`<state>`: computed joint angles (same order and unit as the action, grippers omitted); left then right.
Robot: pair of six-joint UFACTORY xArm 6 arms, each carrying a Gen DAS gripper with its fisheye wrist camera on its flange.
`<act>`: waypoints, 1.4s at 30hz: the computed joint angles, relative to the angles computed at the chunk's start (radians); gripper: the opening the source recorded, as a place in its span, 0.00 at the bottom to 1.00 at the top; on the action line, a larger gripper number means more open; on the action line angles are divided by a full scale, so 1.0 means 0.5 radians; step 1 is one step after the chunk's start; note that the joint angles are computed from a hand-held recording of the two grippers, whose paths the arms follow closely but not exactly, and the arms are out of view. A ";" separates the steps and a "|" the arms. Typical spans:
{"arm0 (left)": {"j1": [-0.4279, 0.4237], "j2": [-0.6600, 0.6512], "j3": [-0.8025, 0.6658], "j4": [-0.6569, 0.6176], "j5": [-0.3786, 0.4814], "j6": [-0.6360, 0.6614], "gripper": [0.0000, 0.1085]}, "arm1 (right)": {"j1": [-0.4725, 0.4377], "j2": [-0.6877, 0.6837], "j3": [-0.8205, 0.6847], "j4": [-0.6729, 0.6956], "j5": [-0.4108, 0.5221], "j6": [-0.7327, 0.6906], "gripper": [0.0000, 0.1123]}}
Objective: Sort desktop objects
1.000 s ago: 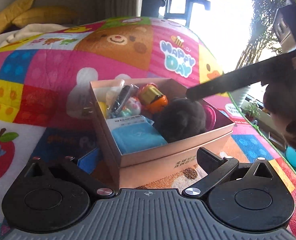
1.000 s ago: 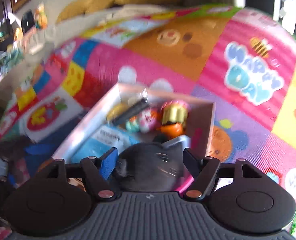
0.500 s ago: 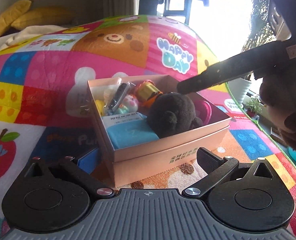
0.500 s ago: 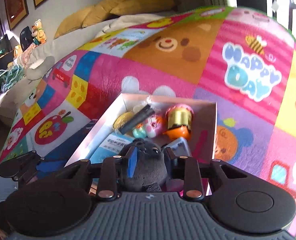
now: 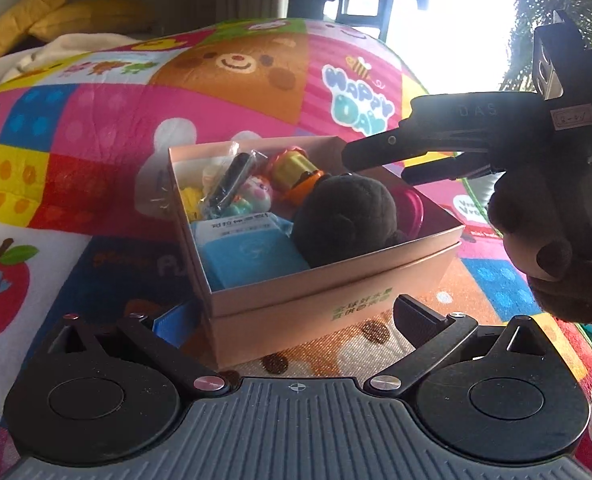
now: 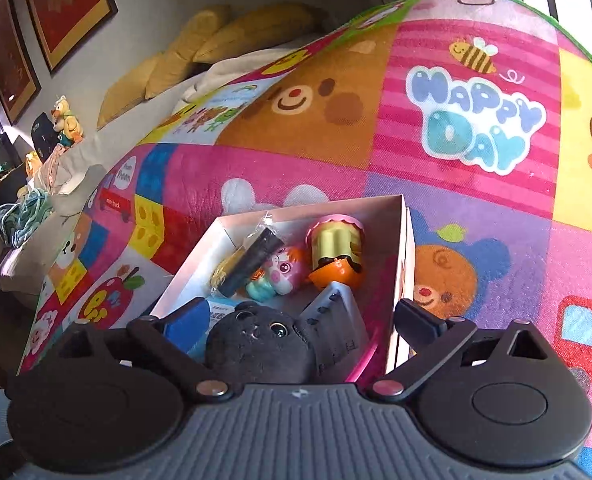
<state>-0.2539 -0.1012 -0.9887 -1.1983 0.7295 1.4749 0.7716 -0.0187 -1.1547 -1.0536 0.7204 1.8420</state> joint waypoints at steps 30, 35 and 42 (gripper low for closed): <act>-0.254 -0.656 0.830 0.296 -0.968 -0.532 0.95 | 0.893 0.527 -0.463 0.266 1.235 -0.001 0.92; -0.335 -0.507 0.797 0.555 -1.214 -0.859 0.95 | 0.787 0.441 -0.347 0.393 1.047 0.018 0.92; -0.319 -0.483 0.777 0.537 -1.208 -0.891 0.95 | 0.753 0.509 -0.378 0.300 1.165 0.222 0.92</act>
<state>-0.4132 -0.3428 -0.6004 -0.9297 0.1255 1.0292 1.1479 0.2358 -1.3437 -0.9037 1.3030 1.9530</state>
